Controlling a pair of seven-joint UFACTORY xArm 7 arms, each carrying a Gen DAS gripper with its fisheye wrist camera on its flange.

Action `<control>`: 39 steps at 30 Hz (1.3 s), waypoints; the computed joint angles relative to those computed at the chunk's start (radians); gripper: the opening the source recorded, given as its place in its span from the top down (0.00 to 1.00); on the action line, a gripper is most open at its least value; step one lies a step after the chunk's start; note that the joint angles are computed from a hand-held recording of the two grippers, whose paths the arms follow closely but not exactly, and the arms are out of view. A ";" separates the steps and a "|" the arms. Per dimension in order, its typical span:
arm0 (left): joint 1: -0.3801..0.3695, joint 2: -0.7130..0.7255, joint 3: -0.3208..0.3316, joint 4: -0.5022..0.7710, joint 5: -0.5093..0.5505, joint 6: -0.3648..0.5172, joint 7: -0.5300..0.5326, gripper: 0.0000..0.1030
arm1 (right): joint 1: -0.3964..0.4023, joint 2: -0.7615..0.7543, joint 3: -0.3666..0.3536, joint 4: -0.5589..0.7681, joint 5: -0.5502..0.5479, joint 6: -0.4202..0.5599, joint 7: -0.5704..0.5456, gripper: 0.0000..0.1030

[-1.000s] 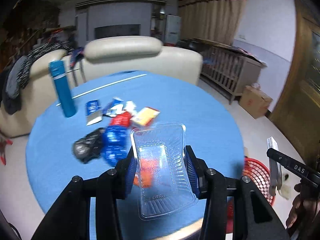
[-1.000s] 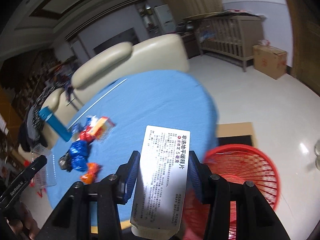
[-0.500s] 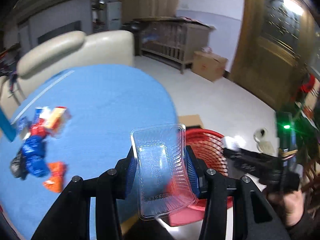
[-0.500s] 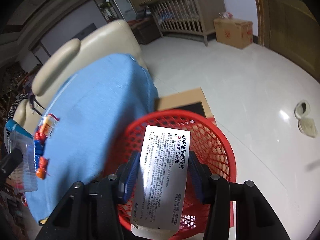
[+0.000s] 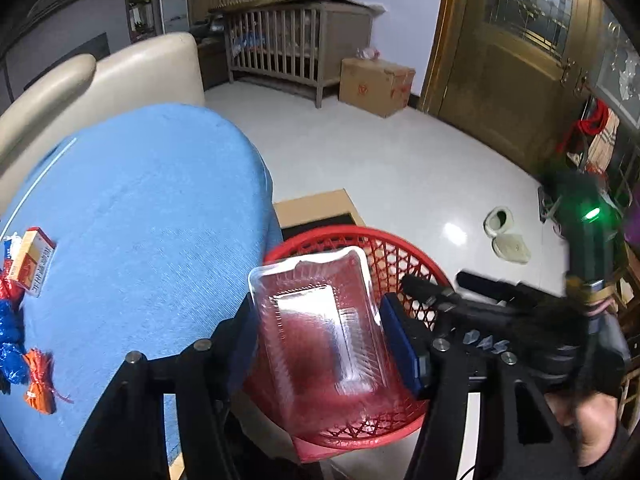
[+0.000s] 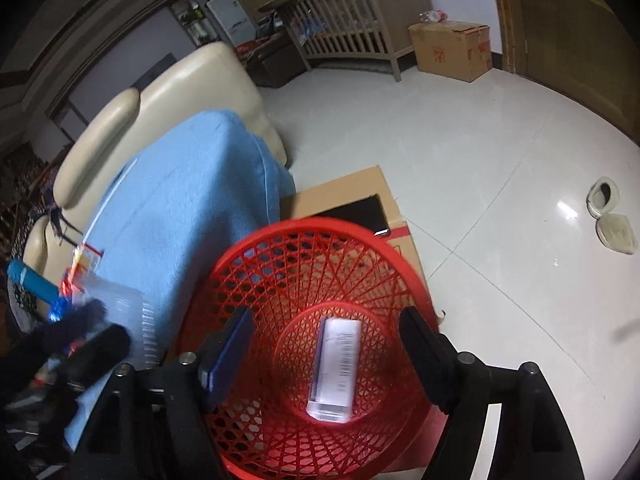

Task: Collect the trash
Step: 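Open the left gripper over the red basket to drop the tray, then grasp the orange bag with the right gripper while the left grasps the black bag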

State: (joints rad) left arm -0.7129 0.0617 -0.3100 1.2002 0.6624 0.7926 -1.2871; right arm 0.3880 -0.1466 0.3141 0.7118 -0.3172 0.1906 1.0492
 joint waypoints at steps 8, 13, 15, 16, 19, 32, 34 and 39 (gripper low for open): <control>0.030 -0.103 -0.008 -0.102 -0.019 -0.026 -0.007 0.31 | -0.040 -0.062 0.034 -0.007 -0.031 0.001 0.060 0.24; 0.098 -0.270 -0.039 -0.255 -0.015 -0.042 -0.067 0.28 | -0.035 -0.030 0.065 0.059 -0.067 0.031 0.069 0.23; 0.122 -0.368 -0.047 -0.341 -0.040 -0.047 -0.091 0.28 | -0.015 0.003 0.070 0.100 -0.088 0.051 0.068 0.23; 0.135 -0.402 -0.050 -0.373 -0.051 -0.050 -0.096 0.28 | -0.002 0.026 0.074 0.129 -0.105 0.066 0.071 0.23; 0.166 -0.552 -0.056 -0.496 -0.101 -0.041 -0.123 0.28 | 0.052 0.102 0.073 0.218 -0.153 0.104 0.074 0.23; 0.185 -1.313 -0.114 -0.906 -0.401 0.358 -0.146 0.28 | 0.334 0.532 0.089 0.728 -0.055 0.253 -0.208 0.23; 0.171 -1.448 -0.127 -0.952 -0.451 0.447 -0.150 0.28 | 0.372 0.602 0.086 0.822 -0.026 0.283 -0.255 0.23; 0.139 -1.741 -0.168 -1.030 -0.533 0.671 -0.154 0.28 | 0.505 0.767 0.032 1.070 0.008 0.383 -0.311 0.23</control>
State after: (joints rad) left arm -0.5744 -1.6792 -0.4775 0.1701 0.1292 1.4632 -1.4416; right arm 0.8930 0.6205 0.3459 1.7817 -0.3087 0.5739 0.7387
